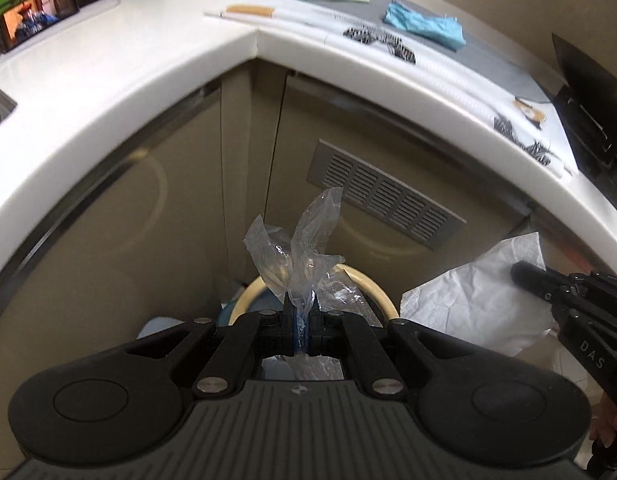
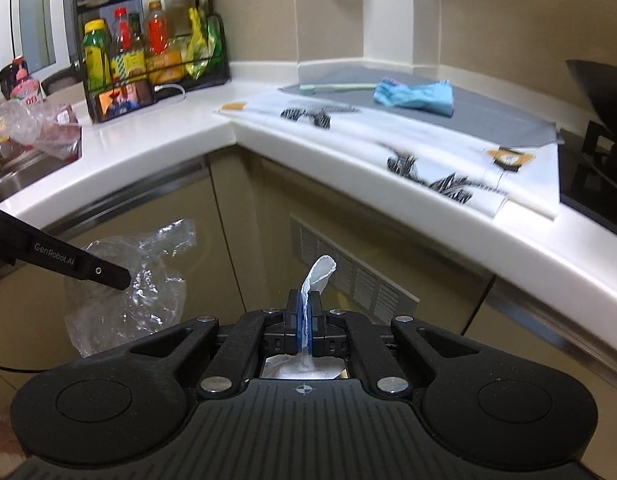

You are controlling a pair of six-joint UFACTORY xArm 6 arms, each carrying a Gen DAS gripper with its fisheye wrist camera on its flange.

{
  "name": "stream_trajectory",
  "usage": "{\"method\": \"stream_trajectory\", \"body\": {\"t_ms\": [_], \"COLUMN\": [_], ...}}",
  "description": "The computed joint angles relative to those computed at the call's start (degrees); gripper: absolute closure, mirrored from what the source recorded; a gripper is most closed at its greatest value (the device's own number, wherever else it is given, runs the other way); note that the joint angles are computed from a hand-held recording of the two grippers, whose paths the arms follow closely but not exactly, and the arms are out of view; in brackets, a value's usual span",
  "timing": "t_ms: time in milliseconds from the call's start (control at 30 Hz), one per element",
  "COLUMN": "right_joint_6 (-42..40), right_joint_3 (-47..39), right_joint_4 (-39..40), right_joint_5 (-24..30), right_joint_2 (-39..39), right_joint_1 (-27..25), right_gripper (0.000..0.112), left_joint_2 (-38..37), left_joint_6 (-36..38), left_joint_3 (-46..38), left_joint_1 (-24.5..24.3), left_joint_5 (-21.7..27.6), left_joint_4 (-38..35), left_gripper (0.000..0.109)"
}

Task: Collect trash
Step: 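Carry the clear bag and white paper down over the trash bin with both grippers, then open both grippers to drop the bag and paper into the bin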

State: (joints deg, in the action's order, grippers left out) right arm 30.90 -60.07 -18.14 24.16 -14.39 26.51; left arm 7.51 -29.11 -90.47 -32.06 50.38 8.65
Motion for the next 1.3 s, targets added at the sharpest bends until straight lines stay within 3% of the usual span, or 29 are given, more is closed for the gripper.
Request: {"method": "stream_trajectory", "body": {"t_ms": [733,1033,1300], "right_joint_6": [-4.98,-7.04,-10.21], "right_joint_3": [-2.15,-4.59,-9.50], "right_joint_4": [4.37,6.18,11.55], "right_joint_5": [2.49,2.12,6.08], "right_joint_2": [5.34,12.08,19.23], "right_joint_1": [-0.33,-0.57,-1.10], "right_gripper": [0.109,0.109,0.109], "left_joint_2": [7.49,13.22,18.34], "left_joint_6": [6.04,7.70,8.07], "left_joint_3": [-2.67,-5.46,-9.62], "left_joint_1": [0.60,0.60,0.98], "left_joint_5": [3.39,4.16,6.58], "left_joint_4": [-9.50,-7.45,-6.74], "left_gripper": [0.107,0.107,0.107]}}
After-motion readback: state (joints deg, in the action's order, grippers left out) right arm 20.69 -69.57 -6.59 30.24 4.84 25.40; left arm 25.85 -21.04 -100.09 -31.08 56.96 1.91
